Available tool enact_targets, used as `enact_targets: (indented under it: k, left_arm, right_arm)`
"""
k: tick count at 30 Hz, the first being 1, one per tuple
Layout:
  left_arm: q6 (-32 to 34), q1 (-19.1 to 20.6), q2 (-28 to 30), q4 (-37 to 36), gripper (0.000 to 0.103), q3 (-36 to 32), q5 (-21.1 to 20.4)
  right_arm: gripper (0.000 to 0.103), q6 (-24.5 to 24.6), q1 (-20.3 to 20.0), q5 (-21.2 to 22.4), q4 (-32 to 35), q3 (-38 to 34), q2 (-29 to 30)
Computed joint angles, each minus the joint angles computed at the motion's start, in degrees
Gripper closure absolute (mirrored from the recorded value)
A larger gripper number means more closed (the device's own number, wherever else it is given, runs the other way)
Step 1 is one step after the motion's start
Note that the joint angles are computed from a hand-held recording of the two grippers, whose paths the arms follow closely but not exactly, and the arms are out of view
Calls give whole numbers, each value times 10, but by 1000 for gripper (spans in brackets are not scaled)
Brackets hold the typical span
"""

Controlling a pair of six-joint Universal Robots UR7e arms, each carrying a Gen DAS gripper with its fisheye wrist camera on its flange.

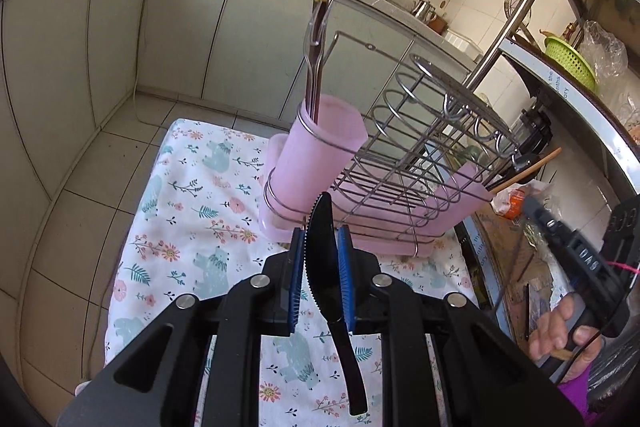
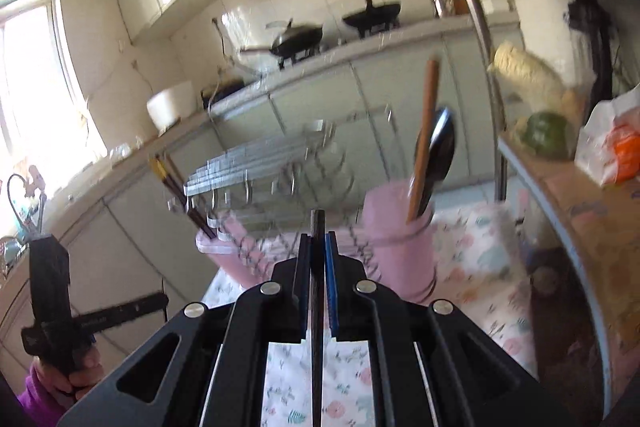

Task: Organize utensils
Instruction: 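Lift the black knife with the left tool while the right lifts the dark chopstick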

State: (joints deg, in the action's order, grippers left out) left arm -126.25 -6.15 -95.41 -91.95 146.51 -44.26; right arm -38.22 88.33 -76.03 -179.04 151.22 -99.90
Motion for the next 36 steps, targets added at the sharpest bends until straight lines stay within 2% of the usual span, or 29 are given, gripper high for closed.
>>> enact_targets:
  k: [5,7,11,13,17,22,28,35,36]
  left_arm:
    - [-15,-7,-6,14,87,-1,5]
    - [-21,-8,-8,20,87,-2,8]
    - [-42,-15,-17,40,87,-3,15]
    - [-53,-17,-22,52,87,-4,17]
    - [-80,-25,-32,86,87,-8,20]
    - [-104,-24,-41,118,87,-12,23]
    - [-129,-20,-55,137,87,-7,38]
    - [-139,-11,-52,144,87,-6,59]
    - [-142,-10,-47,150,87,-10,63]
  right_arm:
    - [97,11,-12,72,-82,1,-25]
    - [97,16,-7,89,-160,2,-2]
    - [97,24,1,111,-251,-9,34]
    - [97,29,6,123,-314,-14,71]
    - [97,37,19,120,-401,-30,133]
    - [97,34,36,104,-454,-58,201]
    - [97,6,57,84,-511,-85,267]
    - [97,-6,49,63,-497,-81,283]
    - [97,-12,45,66,-513,-73,286]
